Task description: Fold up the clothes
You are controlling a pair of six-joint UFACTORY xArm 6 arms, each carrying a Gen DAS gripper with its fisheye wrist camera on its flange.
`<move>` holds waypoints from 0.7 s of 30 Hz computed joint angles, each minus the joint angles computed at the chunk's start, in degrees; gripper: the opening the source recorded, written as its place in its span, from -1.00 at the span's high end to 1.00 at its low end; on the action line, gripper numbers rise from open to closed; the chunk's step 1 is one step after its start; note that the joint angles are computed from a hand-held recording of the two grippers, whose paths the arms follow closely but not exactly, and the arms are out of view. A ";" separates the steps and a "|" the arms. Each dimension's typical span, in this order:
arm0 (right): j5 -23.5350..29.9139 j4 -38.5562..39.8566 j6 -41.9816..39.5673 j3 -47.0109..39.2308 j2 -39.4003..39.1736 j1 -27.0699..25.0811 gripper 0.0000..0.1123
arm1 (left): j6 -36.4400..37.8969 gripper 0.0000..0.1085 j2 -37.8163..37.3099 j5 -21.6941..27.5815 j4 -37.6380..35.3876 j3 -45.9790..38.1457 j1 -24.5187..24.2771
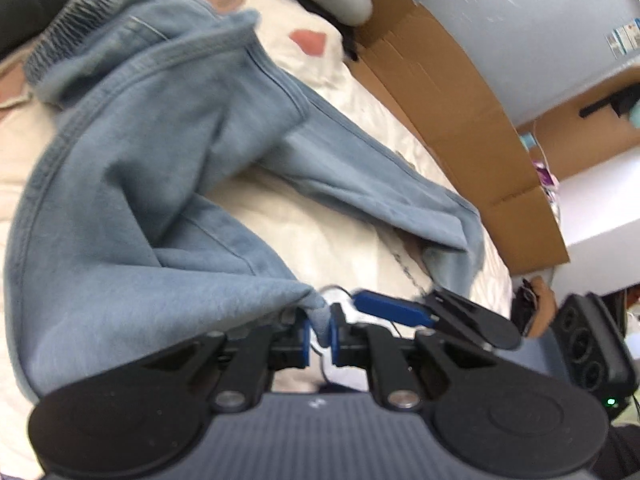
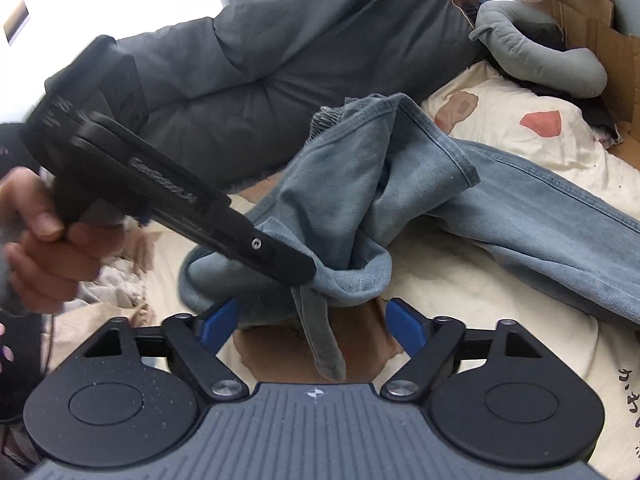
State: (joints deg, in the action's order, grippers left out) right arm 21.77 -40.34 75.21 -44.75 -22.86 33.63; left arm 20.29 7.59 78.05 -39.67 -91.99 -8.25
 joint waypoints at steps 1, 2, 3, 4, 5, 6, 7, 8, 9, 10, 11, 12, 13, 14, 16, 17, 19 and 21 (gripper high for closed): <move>0.09 -0.58 0.02 0.02 0.26 0.17 -0.35 | 0.15 0.83 -0.20 0.59 -0.21 0.27 -0.12; 0.28 -0.87 -0.39 0.01 0.48 0.32 -0.32 | 0.25 0.83 -0.37 1.14 -0.43 0.52 -0.25; 0.49 -1.07 -0.78 -0.02 0.66 0.57 -0.30 | 0.09 0.83 -0.36 1.55 -0.68 0.57 -0.41; 0.34 -1.18 -0.95 0.12 0.72 0.75 -0.23 | -0.08 0.83 -0.33 1.96 -0.94 0.60 -0.56; 0.04 -1.03 -0.78 0.41 0.67 0.83 -0.13 | -0.22 0.83 -0.28 2.36 -1.18 0.59 -0.73; -0.28 -0.82 -0.54 0.73 0.60 0.90 -0.07 | -0.26 0.83 -0.20 2.72 -1.33 0.45 -0.93; -0.42 -0.50 -0.28 1.03 0.50 0.96 0.11 | -0.35 0.83 -0.26 3.07 -1.37 0.40 -1.13; -0.52 -0.15 -0.03 1.33 0.38 1.03 0.33 | -0.44 0.83 -0.33 3.40 -1.43 0.37 -1.32; -0.62 0.21 0.22 1.63 0.27 1.10 0.44 | -0.48 0.83 -0.41 3.72 -1.46 0.34 -1.50; -0.32 0.20 1.05 2.13 -0.27 1.15 0.76 | -0.33 0.83 -0.55 3.93 -1.41 0.38 -1.64; 0.07 0.12 2.00 2.65 -0.87 1.21 0.94 | -0.16 0.83 -0.69 4.14 -1.35 0.42 -1.76; 0.46 0.07 2.93 3.17 -1.48 1.28 0.95 | 0.03 0.82 -0.78 4.34 -1.27 0.40 -1.84; 0.59 0.21 3.81 4.04 -2.50 1.25 0.97 | 0.03 0.80 -0.82 4.34 -1.02 0.32 -2.07; 0.67 0.42 4.66 4.97 -3.62 1.20 0.98 | 0.07 0.79 -0.83 4.40 -0.81 0.21 -2.27; 2.50 0.50 7.59 7.11 -6.54 1.61 0.98 | 0.53 0.79 -0.65 4.88 -1.06 -0.22 -2.42; 3.94 0.74 9.10 8.25 -8.26 1.91 0.99 | 0.60 0.77 -0.72 4.42 -0.52 -0.30 -2.73; 7.59 0.64 12.37 10.67 -12.17 2.85 0.99 | 0.90 0.51 -0.90 3.33 0.96 -0.29 -3.37; 11.89 0.40 15.50 12.60 -16.00 3.85 0.99 | 0.98 0.29 -1.16 1.84 2.67 -0.04 -3.65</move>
State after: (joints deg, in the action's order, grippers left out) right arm 33.67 -39.95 90.71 -32.15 -38.86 37.48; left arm 21.27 6.43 79.89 -36.99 -92.02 -11.90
